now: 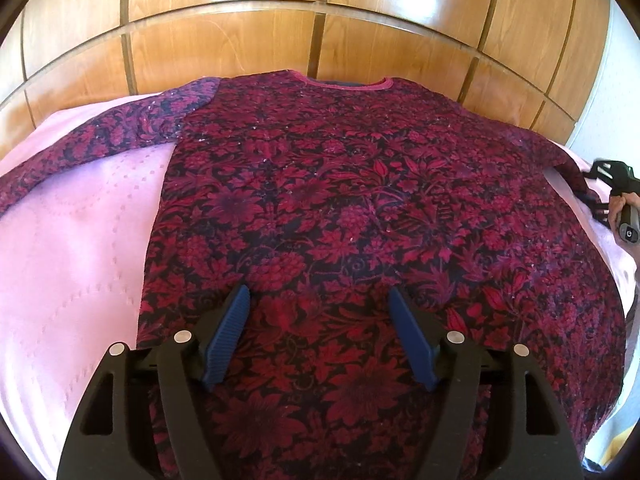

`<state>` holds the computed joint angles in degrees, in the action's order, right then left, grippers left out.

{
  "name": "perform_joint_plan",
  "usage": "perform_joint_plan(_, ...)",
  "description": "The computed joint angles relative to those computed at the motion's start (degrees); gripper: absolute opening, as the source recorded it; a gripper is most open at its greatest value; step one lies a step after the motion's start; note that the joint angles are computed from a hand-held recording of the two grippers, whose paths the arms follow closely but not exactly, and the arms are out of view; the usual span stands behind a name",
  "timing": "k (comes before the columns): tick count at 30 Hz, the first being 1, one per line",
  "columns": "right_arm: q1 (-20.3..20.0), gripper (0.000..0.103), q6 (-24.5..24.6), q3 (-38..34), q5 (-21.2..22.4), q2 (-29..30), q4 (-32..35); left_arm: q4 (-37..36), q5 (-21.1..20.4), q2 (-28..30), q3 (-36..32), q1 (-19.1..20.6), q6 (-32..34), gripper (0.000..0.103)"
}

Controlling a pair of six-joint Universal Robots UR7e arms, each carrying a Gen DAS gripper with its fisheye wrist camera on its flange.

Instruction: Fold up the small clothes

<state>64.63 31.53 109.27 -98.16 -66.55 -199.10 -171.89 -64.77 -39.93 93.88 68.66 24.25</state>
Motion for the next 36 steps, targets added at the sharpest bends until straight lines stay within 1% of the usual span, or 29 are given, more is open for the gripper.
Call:
perform_joint_plan(1,0.96,0.011,-1.63,-0.94,-3.7,-0.33,1.54,0.12,-0.18,0.01,-0.06,0.05,-0.06,0.071)
perform_joint_plan(2,2.34,0.011,-4.3,-1.93,-8.29,-0.49,1.93,0.18,-0.41,0.0,-0.07,0.11,-0.11,0.071)
perform_joint_plan(4,4.81,0.009,-10.7,-4.16,-15.59,0.33,1.04,0.15,-0.61,0.08,-0.18,0.17,-0.03,0.072)
perform_joint_plan(6,8.1,0.009,-21.53,-7.97,-26.71,3.12,-1.15,0.09,-0.79,0.13,-0.2,0.24,0.03,0.072)
perform_joint_plan(7,8.95,0.009,-25.94,-9.87,-30.76,4.73,-1.92,0.22,-0.99,0.1,-0.26,0.33,0.0,0.072)
perform_joint_plan(8,9.99,0.009,-30.88,-13.27,-36.11,7.65,-1.67,0.38,-1.2,0.06,-0.34,0.43,-0.02,0.072)
perform_joint_plan(9,10.12,0.009,-33.42,-15.16,-39.08,9.43,-0.6,0.71,-1.5,0.01,-0.48,0.54,-0.05,0.073)
perform_joint_plan(10,9.71,0.009,-33.85,-15.1,-40.95,9.86,1.32,0.96,-1.66,0.01,-0.63,0.61,-0.13,0.073)
perform_joint_plan(11,9.12,0.009,-32.07,-15.88,-41.98,10.61,4.74,1.25,-1.79,-0.03,-0.74,0.7,-0.11,0.073)
perform_joint_plan(12,8.64,0.009,-30.33,-15.27,-41.45,10.4,5.76,1.84,-1.87,-0.11,-0.93,0.74,-0.13,0.073)
perform_joint_plan(14,8.19,0.014,-28.52,-12.61,-39.56,9.26,3.31,2.48,-2.09,-0.19,-1.2,0.85,-0.01,0.073)
perform_joint_plan(15,8.24,0.03,-27.34,-12.14,-39.13,8.7,3.73,2.94,-2.27,-0.3,-1.33,0.92,-0.11,0.073)
perform_joint_plan(16,8.33,0.043,-26.81,-10.91,-38.39,7.7,3.69,3.31,-2.21,-0.39,-1.43,0.88,-0.33,0.073)
perform_joint_plan(17,8.68,0.043,-26.95,-8.83,-36.81,6.29,2.7,3.79,-2.21,-0.57,-1.5,0.81,-0.63,0.073)
perform_joint_plan(19,9.27,0.043,-27.64,-5.93,-32.72,3.84,3.69,4.93,-3.14,-1.27,-1.51,0.89,-1.7,0.073)
perform_joint_plan(22,10.86,0.043,-29.5,-0.7,-22.67,-0.09,7.99,5.63,-4.74,-2.55,-1.35,1.21,-3.96,0.073)
perform_joint_plan(24,12.01,0.043,-31.31,0.97,-17.06,-0.55,11.37,3.26,-4.36,-3.23,-0.43,1.22,-4.46,0.073)
perform_joint_plan(26,12.98,0.043,-32.04,2.01,-11.64,-0.05,15.58,1.51,-3.71,-3.7,0.31,1.31,-4.92,0.073)
perform_joint_plan(27,13.49,0.043,-32.38,2.15,-10.56,0.57,17.14,1.17,-3.94,-4.03,0.64,1.56,-5.6,0.073)
perform_joint_plan(28,14.09,0.043,-32.72,2.15,-10.29,1.35,18.51,1.16,-3.81,-4.21,0.88,1.73,-5.96,0.073)
perform_joint_plan(30,15.02,0.043,-33.66,2.04,-10.29,3.06,21.24,-0.02,-1.91,-4.27,1.78,1.78,-5.48,0.073)
perform_joint_plan(31,15.47,0.043,-33.97,1.92,-11.06,3.81,21.82,-0.46,-1.52,-4.3,2.08,1.78,-4.85,0.073)
perform_joint_plan(32,16.27,0.043,-34.94,2.22,-13.07,4.8,20.4,-1.09,-1.19,-4.39,2.61,1.81,-3.91,0.073)
perform_joint_plan(33,17.02,0.03,-35.83,2.69,-14.66,5.28,19.19,-1.53,-0.02,-4.28,3.11,1.6,-2.27,0.073)
perform_joint_plan(34,17.14,0.015,-36.43,3.02,-14.88,5.38,19.23,-1.48,0.93,-4.22,3.36,1.49,-0.97,0.073)
perform_joint_plan(35,18.1,0.013,-37.4,3.47,-17.08,5.65,18.27,-2.35,2.03,-4.15,4.08,1.36,1.56,0.073)
perform_joint_plan(36,18.99,0.011,-39.45,3.32,-19.33,6.16,17.41,-2.94,2.0,-4.24,4.5,1.43,2.45,0.073)
